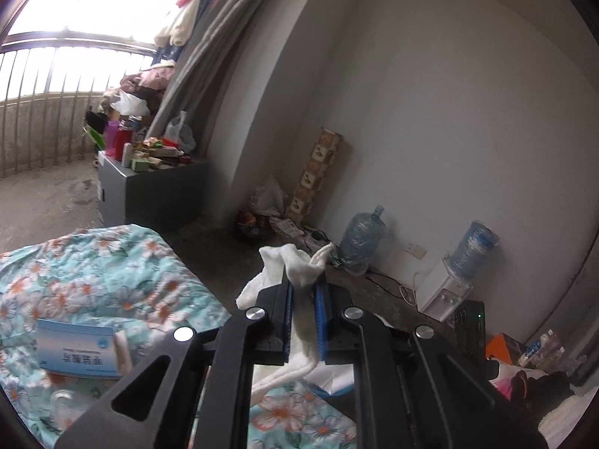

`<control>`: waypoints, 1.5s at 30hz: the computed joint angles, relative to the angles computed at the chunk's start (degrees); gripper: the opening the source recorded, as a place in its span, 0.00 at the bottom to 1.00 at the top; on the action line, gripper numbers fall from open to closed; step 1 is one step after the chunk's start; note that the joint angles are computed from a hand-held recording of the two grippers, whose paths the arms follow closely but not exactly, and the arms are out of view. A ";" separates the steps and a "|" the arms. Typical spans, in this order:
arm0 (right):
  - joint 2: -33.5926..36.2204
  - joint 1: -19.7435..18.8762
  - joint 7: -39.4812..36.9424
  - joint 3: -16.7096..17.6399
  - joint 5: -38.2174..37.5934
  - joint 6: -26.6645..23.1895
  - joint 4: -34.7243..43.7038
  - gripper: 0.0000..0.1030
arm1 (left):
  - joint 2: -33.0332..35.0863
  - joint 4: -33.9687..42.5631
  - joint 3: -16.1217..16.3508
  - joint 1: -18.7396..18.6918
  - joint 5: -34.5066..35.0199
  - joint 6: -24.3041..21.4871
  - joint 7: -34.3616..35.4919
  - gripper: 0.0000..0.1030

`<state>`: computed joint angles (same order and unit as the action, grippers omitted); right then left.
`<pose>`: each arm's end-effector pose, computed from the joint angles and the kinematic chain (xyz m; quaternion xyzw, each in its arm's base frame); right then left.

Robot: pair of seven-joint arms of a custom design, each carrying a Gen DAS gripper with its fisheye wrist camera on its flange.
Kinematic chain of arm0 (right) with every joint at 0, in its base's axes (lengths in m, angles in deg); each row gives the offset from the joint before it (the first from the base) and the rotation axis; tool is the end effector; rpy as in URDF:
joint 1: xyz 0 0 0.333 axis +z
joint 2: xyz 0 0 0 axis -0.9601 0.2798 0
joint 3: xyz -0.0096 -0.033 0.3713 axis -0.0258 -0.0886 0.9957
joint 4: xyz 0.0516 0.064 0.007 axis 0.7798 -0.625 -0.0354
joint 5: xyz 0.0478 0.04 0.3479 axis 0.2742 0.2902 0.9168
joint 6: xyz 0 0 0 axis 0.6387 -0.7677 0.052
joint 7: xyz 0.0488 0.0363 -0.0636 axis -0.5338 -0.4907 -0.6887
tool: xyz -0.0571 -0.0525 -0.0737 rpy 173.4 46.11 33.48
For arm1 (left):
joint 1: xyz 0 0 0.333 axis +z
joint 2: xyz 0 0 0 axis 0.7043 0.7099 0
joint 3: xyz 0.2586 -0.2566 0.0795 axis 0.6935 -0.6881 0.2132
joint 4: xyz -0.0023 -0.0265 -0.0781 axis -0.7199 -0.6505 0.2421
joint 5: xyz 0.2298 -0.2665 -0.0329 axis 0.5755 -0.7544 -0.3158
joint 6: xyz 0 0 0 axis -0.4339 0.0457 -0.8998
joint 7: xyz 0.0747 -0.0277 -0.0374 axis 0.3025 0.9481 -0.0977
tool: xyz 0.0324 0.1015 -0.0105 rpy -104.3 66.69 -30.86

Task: Collect trash
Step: 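Carry glove and tissue over the blue wastebasket and open both tools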

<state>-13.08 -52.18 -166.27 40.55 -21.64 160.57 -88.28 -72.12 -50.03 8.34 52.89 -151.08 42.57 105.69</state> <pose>0.3340 0.3099 0.7113 -0.3272 0.8408 -0.1277 0.4120 0.5696 -0.0528 0.7640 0.2882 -0.7847 0.5476 0.0363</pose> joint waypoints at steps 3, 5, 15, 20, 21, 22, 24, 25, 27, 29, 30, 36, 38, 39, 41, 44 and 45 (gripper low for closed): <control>-4.16 -0.78 2.50 0.59 0.39 -5.14 -3.33 0.00 | 0.97 -0.12 -2.30 -3.29 3.17 -0.30 -2.71 0.09; -6.96 -1.13 4.03 0.51 1.81 -7.70 -6.35 0.00 | 2.36 0.50 -3.84 -5.85 5.76 -0.03 -5.34 0.10; -14.85 -2.68 10.73 0.00 7.42 -12.32 -19.28 0.00 | 13.88 7.39 -10.33 -20.75 25.18 4.37 -18.50 0.10; -15.15 -3.81 11.90 -2.31 8.33 -10.16 -24.33 0.00 | 20.42 10.66 -11.79 -27.74 33.74 5.44 -24.05 0.10; -15.16 -4.10 11.80 -2.84 8.39 -9.60 -24.98 0.00 | 21.86 11.52 -11.81 -29.46 36.14 5.49 -25.09 0.11; -15.26 -4.31 11.80 -3.24 8.59 -9.04 -25.80 0.00 | 23.03 11.95 -11.63 -31.16 38.53 6.14 -26.23 0.11; -15.35 -4.71 11.69 -3.92 8.86 -7.53 -27.31 0.00 | 25.56 13.07 -11.40 -33.82 42.32 7.35 -27.87 0.11; -15.36 -4.74 11.47 -4.03 9.25 -7.37 -27.57 0.00 | 26.38 13.03 -11.17 -35.03 44.18 8.39 -28.48 0.15; -15.31 -4.86 11.00 -4.53 9.81 -6.12 -28.75 0.00 | 28.83 14.32 -10.58 -37.14 48.04 8.61 -29.94 0.29; -14.99 -5.09 10.48 -5.00 10.29 -4.84 -29.81 0.00 | 31.04 16.29 -10.04 -38.23 50.80 7.53 -31.20 0.35; -14.85 -5.14 10.18 -5.05 10.56 -4.57 -30.07 0.00 | 31.45 16.33 -9.78 -38.56 51.74 7.89 -31.85 0.35; -11.11 -5.73 4.27 -7.50 11.58 -1.91 -30.87 0.00 | 30.35 16.38 -10.28 -35.78 52.04 6.76 -30.46 0.40; -8.81 -6.21 1.84 -8.10 11.29 -1.77 -30.16 0.01 | 28.91 15.83 -10.43 -34.48 51.65 7.15 -28.75 0.41; -7.63 -6.46 0.64 -8.62 11.07 -0.89 -30.23 0.04 | 27.97 15.36 -10.43 -33.74 51.39 7.48 -27.90 0.41; -5.13 -6.25 -2.48 -10.05 12.09 0.78 -30.23 0.06 | 26.53 15.10 -10.56 -32.32 50.47 7.44 -26.52 0.41; -0.62 -4.73 -10.42 -13.77 18.50 4.36 -31.10 0.52 | 23.99 13.81 -10.92 -29.50 46.92 7.73 -25.64 0.42; 0.46 -4.46 -11.73 -14.08 20.90 4.17 -31.32 0.56 | 22.80 12.70 -11.09 -28.13 45.03 7.92 -25.37 0.44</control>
